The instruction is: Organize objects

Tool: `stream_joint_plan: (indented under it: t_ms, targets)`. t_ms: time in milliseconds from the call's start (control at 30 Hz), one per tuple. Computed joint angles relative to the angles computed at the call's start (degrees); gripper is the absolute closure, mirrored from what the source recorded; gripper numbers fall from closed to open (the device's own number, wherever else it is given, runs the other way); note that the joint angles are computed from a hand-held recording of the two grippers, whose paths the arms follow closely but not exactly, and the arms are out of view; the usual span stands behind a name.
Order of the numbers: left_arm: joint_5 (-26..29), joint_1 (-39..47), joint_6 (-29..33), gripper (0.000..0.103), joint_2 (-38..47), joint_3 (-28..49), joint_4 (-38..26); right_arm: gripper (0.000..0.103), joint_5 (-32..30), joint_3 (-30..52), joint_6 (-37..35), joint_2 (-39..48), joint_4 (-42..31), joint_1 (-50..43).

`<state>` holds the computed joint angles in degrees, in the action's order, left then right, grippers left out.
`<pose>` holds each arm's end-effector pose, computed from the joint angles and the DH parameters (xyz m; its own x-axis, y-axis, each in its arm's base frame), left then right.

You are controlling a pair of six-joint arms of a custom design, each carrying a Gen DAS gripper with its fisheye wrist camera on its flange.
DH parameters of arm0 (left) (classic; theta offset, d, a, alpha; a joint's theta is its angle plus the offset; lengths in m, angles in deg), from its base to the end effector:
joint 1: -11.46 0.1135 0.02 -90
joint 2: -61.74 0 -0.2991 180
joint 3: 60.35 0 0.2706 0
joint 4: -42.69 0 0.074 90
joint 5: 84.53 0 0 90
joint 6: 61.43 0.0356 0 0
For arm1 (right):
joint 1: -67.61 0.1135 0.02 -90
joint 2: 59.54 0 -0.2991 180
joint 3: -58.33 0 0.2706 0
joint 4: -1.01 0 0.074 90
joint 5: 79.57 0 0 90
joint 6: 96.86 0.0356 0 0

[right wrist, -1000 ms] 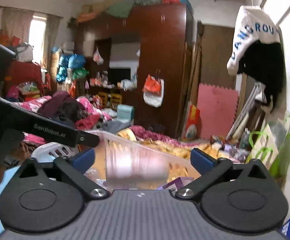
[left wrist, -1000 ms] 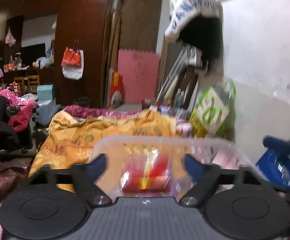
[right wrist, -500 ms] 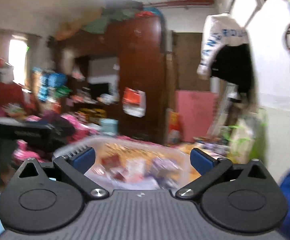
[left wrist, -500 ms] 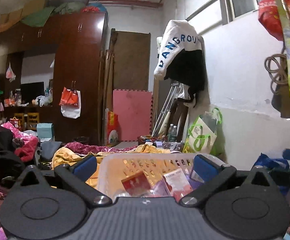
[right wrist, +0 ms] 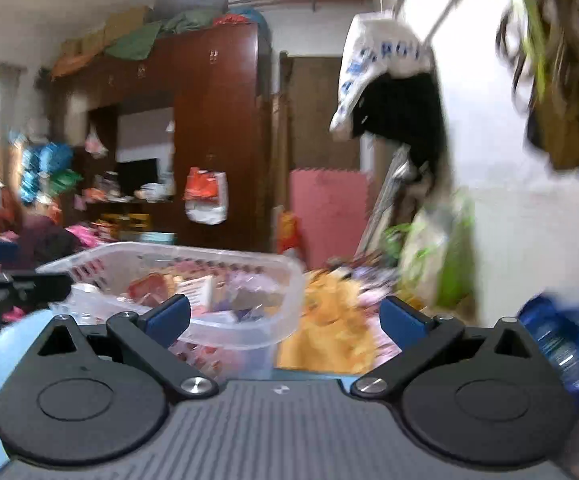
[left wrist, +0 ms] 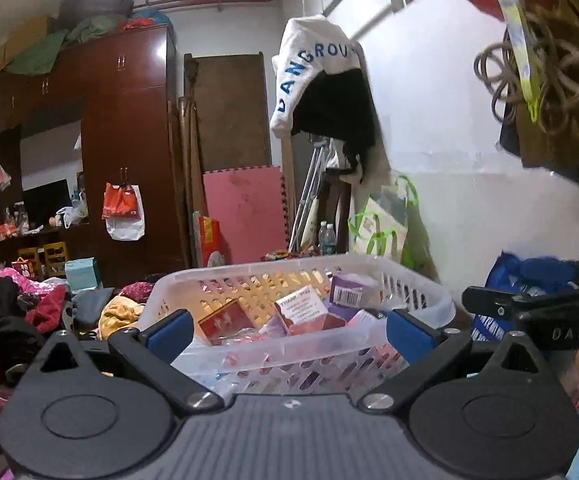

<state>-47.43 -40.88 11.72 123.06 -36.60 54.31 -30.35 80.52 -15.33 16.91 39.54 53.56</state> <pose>0.1305 -0.1226 0.1691 -0.2673 0.0601 -0.9617 -0.0398 0.9965 0.0734 0.2047 -0.0272 0.1573 -0.1974 -0.0656 -0.9781 -0.4601 0.8872 0.0334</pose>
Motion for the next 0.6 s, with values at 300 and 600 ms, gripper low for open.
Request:
stream_joint_plan:
  t_ms: [300,600]
  targets:
    - [-0.8,2.1,-0.6,0.000,3.8,-1.1,4.4,0.000,-10.6,1.6,3.7,7.4,2.1,-4.9]
    - [0.7,3.2,-2.3,0.000,7.0,-1.2,5.2,0.000,-26.8,-0.2,12.8,19.2,23.7,-12.6]
